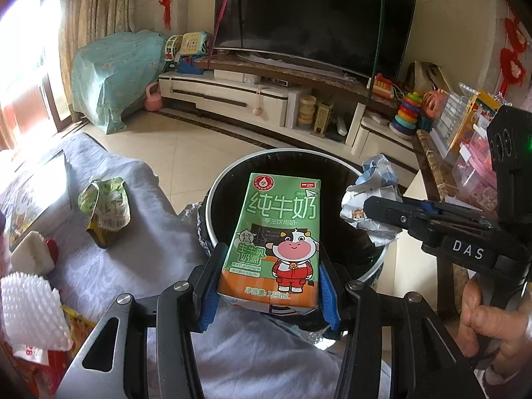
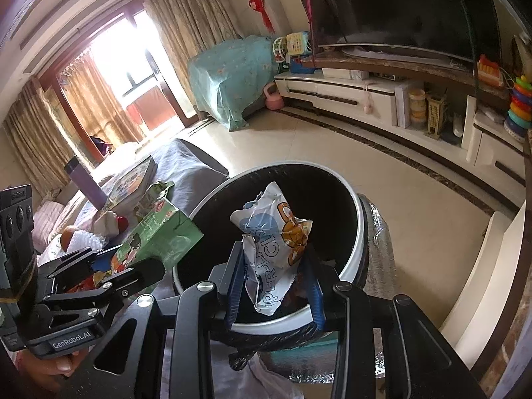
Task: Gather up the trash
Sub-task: 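Carry the carton and wrapper over the bin and open both grippers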
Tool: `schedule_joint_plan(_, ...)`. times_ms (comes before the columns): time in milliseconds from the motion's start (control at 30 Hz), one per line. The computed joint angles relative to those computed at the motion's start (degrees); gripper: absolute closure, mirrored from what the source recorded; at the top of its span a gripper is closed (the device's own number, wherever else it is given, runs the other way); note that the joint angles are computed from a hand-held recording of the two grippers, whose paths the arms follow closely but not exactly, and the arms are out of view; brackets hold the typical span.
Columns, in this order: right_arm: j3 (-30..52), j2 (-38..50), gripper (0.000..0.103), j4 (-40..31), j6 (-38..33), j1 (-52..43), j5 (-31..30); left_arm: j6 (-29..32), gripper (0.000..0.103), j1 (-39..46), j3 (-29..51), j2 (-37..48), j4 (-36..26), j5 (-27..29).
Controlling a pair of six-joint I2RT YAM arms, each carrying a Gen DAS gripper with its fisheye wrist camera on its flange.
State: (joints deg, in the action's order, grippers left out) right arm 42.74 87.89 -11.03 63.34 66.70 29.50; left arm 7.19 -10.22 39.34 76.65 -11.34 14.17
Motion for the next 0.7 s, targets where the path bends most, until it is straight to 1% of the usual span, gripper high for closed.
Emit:
schedule_joint_plan(300,-0.41,0.31,0.067,0.86,-1.55,-2.26,-2.17,-0.45,0.055,-1.44,3.06,4.63,0.72,-1.29)
schedule_joint_plan(700,0.85,2.38,0.067,1.08,-3.91,-4.56,-4.03,-0.83,0.055,-2.84,3.81,6.77,2.10,-2.97)
